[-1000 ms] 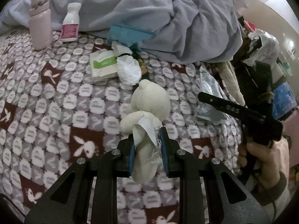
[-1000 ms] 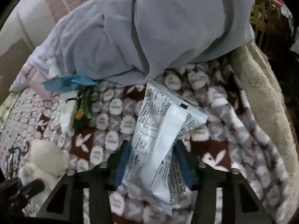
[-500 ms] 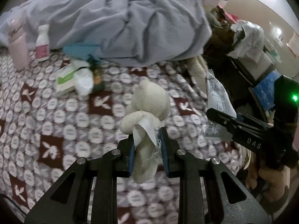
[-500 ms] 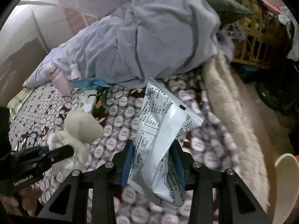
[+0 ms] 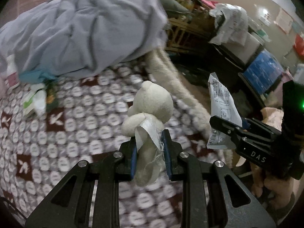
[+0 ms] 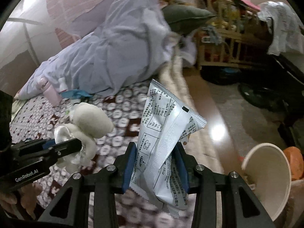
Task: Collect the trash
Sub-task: 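Carry the bear and snack bag over the white bucket and release both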
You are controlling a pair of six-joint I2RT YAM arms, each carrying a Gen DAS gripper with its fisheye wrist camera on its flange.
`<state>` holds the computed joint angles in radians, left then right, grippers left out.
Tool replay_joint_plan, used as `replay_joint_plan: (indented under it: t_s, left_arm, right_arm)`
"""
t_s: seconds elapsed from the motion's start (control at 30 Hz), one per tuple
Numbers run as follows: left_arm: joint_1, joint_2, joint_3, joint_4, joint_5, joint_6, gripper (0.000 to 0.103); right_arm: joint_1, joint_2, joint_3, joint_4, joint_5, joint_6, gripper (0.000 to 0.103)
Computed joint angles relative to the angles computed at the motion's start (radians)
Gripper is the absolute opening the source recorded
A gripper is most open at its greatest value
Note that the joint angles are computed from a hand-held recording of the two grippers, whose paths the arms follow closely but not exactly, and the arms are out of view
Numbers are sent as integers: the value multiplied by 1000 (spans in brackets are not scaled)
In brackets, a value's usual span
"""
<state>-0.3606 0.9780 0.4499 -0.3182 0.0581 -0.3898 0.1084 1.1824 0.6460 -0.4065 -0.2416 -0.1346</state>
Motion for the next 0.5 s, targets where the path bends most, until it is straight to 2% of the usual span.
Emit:
replay_joint_plan:
  t_s: [0.17,0.5]
  left_arm:
    - [-148,126,69,65,-59,-51,21]
    - [-340,417,262,161,-70,-97,21]
  right_arm:
    - [-188,-9,2,-36,-52,-92,40]
    - [-525,68,49,-73,-122,-274,40]
